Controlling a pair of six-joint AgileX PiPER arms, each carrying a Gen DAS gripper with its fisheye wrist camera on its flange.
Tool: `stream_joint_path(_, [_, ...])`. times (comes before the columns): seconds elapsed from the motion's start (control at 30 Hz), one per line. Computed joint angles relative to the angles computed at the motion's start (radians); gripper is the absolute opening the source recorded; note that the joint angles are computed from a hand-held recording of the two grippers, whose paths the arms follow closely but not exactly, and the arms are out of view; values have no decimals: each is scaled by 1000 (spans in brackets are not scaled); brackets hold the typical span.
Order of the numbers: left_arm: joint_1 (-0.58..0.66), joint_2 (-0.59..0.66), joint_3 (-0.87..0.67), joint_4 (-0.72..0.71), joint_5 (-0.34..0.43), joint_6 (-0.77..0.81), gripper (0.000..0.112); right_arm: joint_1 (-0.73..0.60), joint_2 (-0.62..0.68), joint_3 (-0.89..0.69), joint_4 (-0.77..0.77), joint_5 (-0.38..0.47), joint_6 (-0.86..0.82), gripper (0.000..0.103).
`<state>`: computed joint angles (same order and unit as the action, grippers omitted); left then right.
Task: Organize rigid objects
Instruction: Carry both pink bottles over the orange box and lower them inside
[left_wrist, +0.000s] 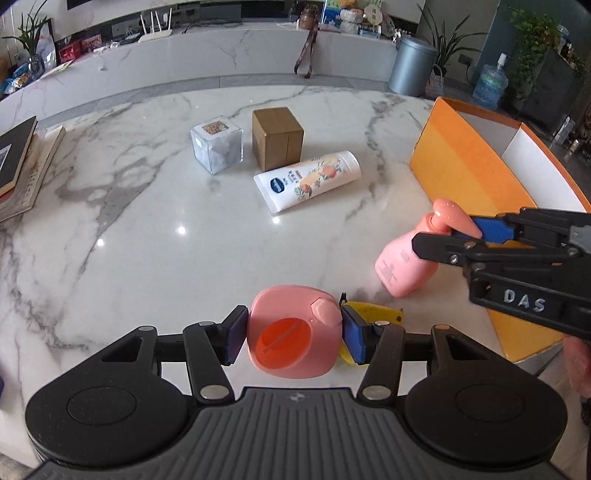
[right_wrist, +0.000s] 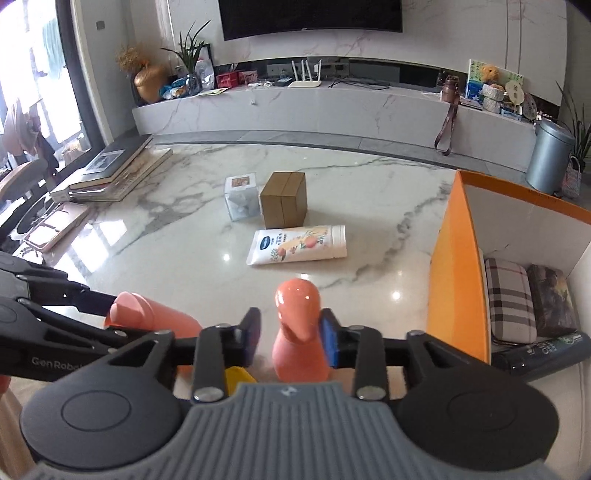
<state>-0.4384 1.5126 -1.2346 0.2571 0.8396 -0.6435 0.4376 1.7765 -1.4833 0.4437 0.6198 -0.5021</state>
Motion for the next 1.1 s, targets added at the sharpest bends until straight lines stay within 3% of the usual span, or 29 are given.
stream_joint_path(0.33, [-19,-6,51,72,-87,-68,63,1,18,25,46,-62,-13,42])
stream_joint_path(0.5, [-39,-6,51,109,-80,-87,62,1,21,33,30,-81,5,28])
stream_joint_path(0.7, [-62,-15,53,168,-76,-128,61,1,12,51,41,-101,-18,27])
stream_joint_path(0.87, [-78,-73,16,159,-43,-165,61,-32,-63,114,245,-124,-193,27])
stream_joint_path(0.97, [-102,-93,-55,108,-28,-159,61,-66,-126,132,348,-82,-272,27])
stream_joint_path(1.1, [-184,-22,-250,123,47,-90,61,-145,-203,101,406,24,-261,27])
